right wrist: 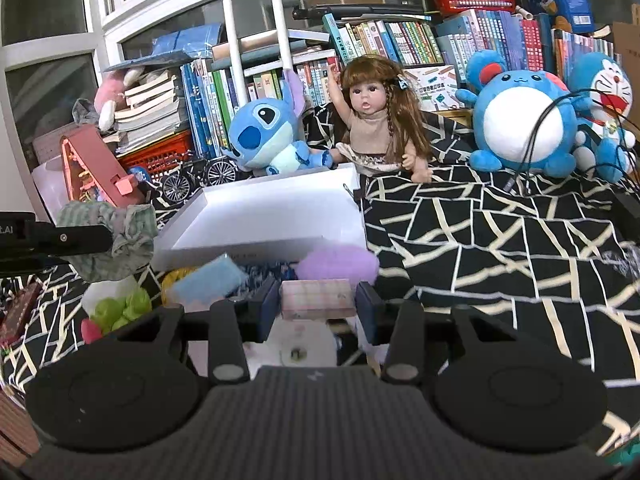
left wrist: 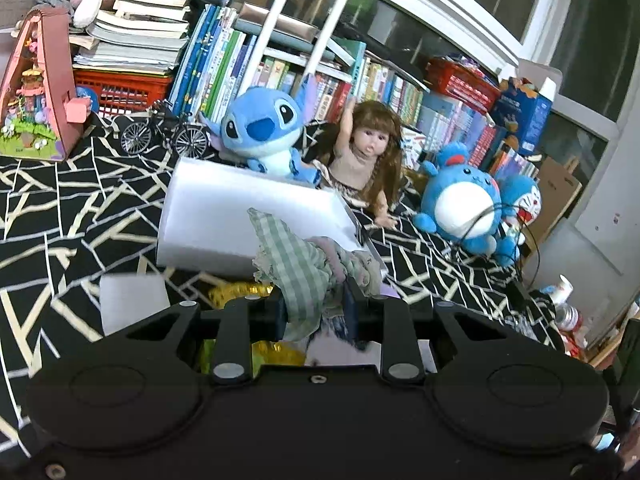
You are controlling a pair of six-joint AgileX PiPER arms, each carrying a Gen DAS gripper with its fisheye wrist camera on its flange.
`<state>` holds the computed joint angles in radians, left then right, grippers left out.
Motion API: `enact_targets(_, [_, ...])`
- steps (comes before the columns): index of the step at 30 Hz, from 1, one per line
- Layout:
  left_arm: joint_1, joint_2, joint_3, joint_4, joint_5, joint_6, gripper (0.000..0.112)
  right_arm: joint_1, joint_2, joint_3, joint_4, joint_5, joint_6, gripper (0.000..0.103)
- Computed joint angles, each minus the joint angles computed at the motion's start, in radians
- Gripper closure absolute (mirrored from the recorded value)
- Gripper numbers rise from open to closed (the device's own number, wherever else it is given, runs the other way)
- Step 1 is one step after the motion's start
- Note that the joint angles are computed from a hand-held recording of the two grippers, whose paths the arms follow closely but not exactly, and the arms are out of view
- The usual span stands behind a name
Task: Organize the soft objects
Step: 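Carry the gingham cloth with the left tool while the right tool carries the pink pad into the white box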
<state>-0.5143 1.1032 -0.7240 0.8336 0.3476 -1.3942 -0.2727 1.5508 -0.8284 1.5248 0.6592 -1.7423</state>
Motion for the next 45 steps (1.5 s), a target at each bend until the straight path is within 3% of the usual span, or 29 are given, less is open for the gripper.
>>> enact_targets(4, [0.134,0.073,-0.081,-0.363,-0.080,0.393,0.086,0.025,0.051,-0.118,-0.098,0.012,0.133,0.056])
enact_targets(7, [0.214,0.148,-0.153,-0.662,-0.100,0.693,0.086,0.053,0.098,-0.213,-0.160,0.007,0.204,0.056])
enact_targets(14, [0.390,0.345,-0.360,-1.293,0.001,1.351,0.086,0.087,0.294,-0.563,-0.430,0.134,0.540,0.056])
enact_targets(20, [0.440,0.533,-0.553,-1.351,0.097,1.413,0.086,0.140,0.468,-0.872,-0.621,0.206,0.822,0.056])
enact_targets(27, [0.433,0.692,-0.693,-1.211,0.151,1.285,0.086,0.230,0.610,-1.101,-0.791,0.255,0.999,0.056])
enact_targets(35, [0.442,0.791,-0.760,-1.212,0.170,1.285,0.086,0.312,0.759,-1.293,-0.949,0.268,1.193,0.056])
enact_targets(45, [0.447,0.865,-0.808,-1.222,0.200,1.325,0.086,0.354,0.858,-1.414,-1.045,0.273,1.287,0.055])
